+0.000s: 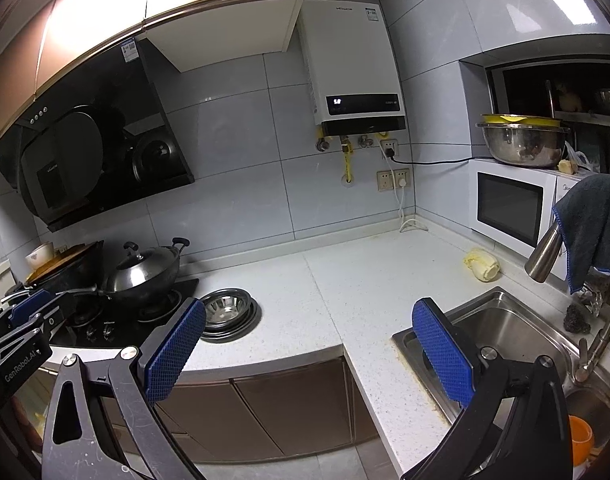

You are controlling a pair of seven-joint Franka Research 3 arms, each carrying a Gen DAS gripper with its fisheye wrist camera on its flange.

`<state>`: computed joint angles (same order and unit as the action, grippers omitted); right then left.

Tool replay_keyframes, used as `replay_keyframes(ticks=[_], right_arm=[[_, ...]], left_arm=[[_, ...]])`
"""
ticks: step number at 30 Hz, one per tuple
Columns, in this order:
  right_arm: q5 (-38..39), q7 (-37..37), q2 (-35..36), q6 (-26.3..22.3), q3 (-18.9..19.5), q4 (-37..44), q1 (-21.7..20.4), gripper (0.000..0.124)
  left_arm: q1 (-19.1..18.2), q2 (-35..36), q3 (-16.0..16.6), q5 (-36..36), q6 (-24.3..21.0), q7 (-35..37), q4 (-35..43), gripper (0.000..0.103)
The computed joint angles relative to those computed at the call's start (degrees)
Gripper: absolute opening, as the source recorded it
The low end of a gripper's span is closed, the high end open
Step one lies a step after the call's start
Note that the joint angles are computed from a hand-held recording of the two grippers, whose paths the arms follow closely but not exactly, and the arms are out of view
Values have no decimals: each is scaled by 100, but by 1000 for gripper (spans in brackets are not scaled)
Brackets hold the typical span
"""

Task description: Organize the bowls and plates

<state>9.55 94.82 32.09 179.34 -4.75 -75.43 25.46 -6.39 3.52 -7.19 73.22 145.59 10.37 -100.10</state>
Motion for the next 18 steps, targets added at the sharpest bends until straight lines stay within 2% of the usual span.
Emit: replay_keyframes(ticks=[11,18], right_arm=[[58,-113,17,-94,192,20,-80,102],[22,-53,5,-115,112,-1,16,102]], left_arm=[[55,-114,-12,-109,-65,24,-157,45],[120,-179,-21,-171,-33,43,-251,45]])
